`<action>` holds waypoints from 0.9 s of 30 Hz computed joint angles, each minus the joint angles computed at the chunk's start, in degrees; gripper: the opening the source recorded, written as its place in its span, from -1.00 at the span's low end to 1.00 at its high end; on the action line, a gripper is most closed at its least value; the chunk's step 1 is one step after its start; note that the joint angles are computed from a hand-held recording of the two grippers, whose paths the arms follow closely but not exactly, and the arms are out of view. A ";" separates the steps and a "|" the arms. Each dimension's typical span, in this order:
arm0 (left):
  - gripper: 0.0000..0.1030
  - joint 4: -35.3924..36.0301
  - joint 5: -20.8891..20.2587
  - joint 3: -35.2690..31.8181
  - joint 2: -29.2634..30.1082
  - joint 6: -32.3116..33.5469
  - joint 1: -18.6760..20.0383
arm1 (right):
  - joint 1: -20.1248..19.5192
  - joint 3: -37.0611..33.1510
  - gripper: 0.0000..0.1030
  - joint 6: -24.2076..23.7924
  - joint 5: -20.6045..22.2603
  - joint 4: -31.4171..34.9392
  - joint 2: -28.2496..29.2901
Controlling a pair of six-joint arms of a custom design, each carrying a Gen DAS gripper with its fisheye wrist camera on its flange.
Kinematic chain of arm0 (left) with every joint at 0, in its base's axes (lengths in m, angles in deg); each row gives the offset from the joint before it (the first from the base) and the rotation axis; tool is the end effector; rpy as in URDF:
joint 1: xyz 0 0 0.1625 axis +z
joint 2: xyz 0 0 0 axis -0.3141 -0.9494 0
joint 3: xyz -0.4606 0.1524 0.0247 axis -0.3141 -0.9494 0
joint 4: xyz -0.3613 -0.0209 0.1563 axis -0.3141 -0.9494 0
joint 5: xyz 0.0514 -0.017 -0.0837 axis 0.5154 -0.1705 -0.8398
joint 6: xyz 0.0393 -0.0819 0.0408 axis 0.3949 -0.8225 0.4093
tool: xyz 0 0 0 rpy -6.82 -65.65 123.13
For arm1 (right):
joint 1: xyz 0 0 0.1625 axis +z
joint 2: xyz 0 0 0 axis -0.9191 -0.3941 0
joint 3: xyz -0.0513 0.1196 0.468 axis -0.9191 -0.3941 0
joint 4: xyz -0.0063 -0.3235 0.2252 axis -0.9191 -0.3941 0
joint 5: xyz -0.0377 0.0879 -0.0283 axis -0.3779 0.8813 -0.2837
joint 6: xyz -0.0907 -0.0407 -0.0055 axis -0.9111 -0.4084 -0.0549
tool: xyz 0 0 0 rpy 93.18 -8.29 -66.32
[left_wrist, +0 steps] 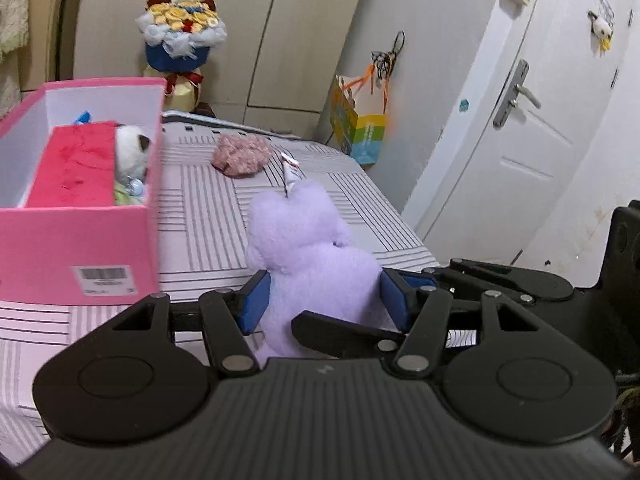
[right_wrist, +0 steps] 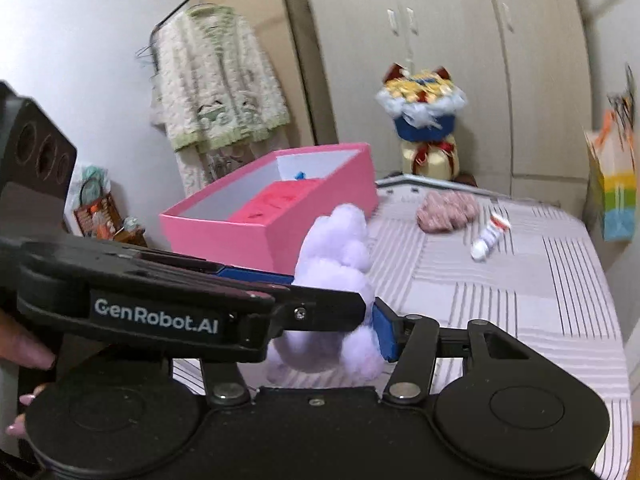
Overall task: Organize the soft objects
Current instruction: 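Lift the lavender plush with the left tool and carry it over the box, then lower the plush into the pink box and open the left tool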
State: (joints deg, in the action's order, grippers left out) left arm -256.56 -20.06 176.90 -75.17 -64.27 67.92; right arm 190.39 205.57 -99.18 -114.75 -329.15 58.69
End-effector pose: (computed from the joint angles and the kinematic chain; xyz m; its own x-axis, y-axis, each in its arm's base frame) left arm -0.0778 -0.3522 0.2504 -0.7741 0.5235 -0.3559 0.6313 0.5964 -0.4958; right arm 0.2960 -0.2893 -0.0051 -0.7775 -0.3520 0.5211 -0.6283 0.4692 -0.6205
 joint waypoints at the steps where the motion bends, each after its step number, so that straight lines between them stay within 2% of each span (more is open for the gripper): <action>1: 0.15 -0.02 0.04 -0.04 -0.91 0.13 0.18 | 0.52 -0.31 0.15 -0.44 0.46 0.07 -0.13; 8: 0.15 0.23 2.63 -1.50 -5.90 3.61 0.32 | 3.06 -5.59 0.09 -3.34 0.99 7.33 -2.61; 11: 0.16 4.41 2.12 -4.21 -8.87 5.10 1.44 | 3.64 -8.19 0.09 -4.42 1.72 11.35 -4.14; 15: 0.16 8.44 1.29 -8.55 -11.16 6.51 3.86 | 3.16 -11.79 0.09 -4.75 4.99 16.73 -5.87; 18: 0.16 10.50 0.68 -12.06 -11.11 7.50 6.43 | 2.23 -15.50 0.09 -4.85 7.47 21.27 -6.32; 27: 0.17 17.51 -3.35 -25.21 -4.06 5.84 16.12 | -2.49 -26.76 0.09 -3.05 13.38 38.26 -6.80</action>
